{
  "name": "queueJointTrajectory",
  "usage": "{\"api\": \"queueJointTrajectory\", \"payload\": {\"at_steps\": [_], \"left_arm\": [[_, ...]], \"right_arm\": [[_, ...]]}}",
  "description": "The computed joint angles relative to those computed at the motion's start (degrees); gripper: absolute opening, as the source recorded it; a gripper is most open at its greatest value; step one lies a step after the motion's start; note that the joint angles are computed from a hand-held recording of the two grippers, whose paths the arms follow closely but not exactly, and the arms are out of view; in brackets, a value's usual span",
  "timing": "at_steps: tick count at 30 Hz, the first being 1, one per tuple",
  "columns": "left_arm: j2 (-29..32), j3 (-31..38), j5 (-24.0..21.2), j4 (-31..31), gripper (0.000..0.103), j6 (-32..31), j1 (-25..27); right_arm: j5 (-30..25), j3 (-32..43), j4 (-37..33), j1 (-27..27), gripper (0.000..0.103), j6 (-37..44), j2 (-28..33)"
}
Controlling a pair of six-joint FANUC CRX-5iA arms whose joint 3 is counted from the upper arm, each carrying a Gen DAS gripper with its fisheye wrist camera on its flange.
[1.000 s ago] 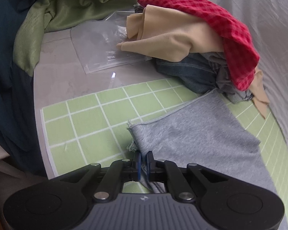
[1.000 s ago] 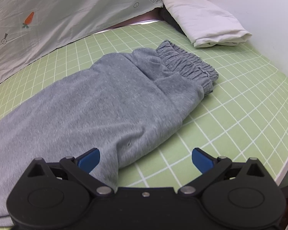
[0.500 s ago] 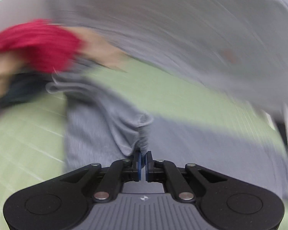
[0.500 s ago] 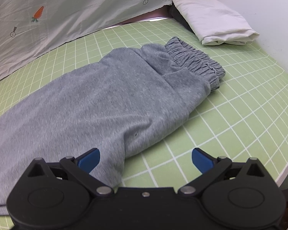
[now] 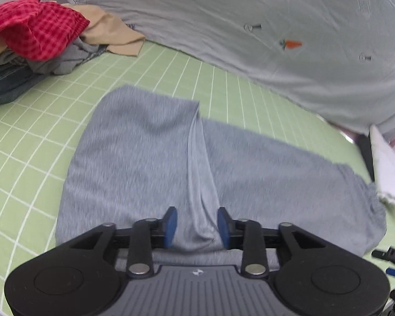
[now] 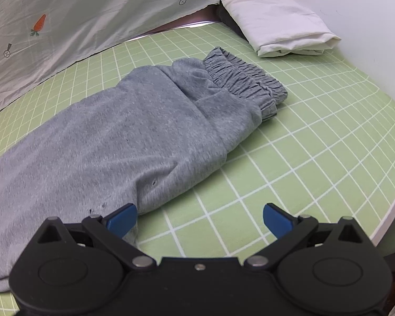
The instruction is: Fold clothes
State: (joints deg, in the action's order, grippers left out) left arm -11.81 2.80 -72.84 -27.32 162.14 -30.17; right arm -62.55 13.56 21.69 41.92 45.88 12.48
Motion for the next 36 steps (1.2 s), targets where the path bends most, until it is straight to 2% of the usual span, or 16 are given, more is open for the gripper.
{"api": "queueJointTrajectory", "payload": {"at_steps": [4,5,6,7,8,13,14,18,24,26,28,30,33,36], "left_arm": [[2.12,0.14,-0.98,3.56,0.042,0.11,2.65],[2.72,-0.14,-0.92,5.75,0.049,-1.06,3.84],[3.56,-0.12,-1.2,7.87,0.052,-2.82,4.83],[4.59,0.7,-1.98,7.88,0.053,-4.08,4.54],[5.21,1.37,-2.08,7.48,0.059,-5.09,4.02],[4.4,-0.4,5.8,11.64,0.069,-10.24,5.24],[4.97,0.35,5.65,11.42,0.073,-10.86,5.02],[8.94,6.27,-1.03,7.39,0.076,-9.81,3.38],[10.09,8.56,-6.28,4.78,0.081,-2.39,4.35],[11.12,9.41,-8.91,4.88,0.081,-0.34,5.4],[12.0,9.87,-10.4,5.27,0.081,1.26,6.43],[12.94,10.58,-11.19,4.93,0.084,2.06,6.75],[15.43,13.19,-13.39,5.76,0.089,-0.2,7.43],[18.43,16.49,-16.75,6.65,0.091,-3.76,7.75]], "right_arm": [[0.51,-0.13,-0.45,-0.01,0.103,-0.28,-0.19],[0.57,-0.13,-0.66,-0.07,0.103,-0.47,-0.25],[0.63,-0.14,-0.88,-0.13,0.103,-0.67,-0.31],[0.72,-0.16,-1.09,-0.23,0.103,-0.88,-0.37],[0.81,-0.17,-1.29,-0.35,0.103,-1.1,-0.43],[1.09,0.39,-1.97,-1.52,0.103,-1.9,-0.04],[1.18,0.6,-2.0,-1.83,0.103,-1.91,0.15],[2.55,1.63,-1.49,-3.74,0.103,-2.67,1.32],[5.72,3.73,4.3,-6.75,0.103,-2.68,5.18],[7.19,4.68,5.49,-8.03,0.098,-2.0,6.53],[8.26,6.0,5.74,-9.24,0.083,-0.64,7.93],[8.87,7.7,5.0,-10.38,0.079,1.48,9.37],[9.12,10.34,1.63,-11.55,0.076,5.78,10.96],[9.59,11.73,-1.62,-11.97,0.062,11.57,11.37]]}}
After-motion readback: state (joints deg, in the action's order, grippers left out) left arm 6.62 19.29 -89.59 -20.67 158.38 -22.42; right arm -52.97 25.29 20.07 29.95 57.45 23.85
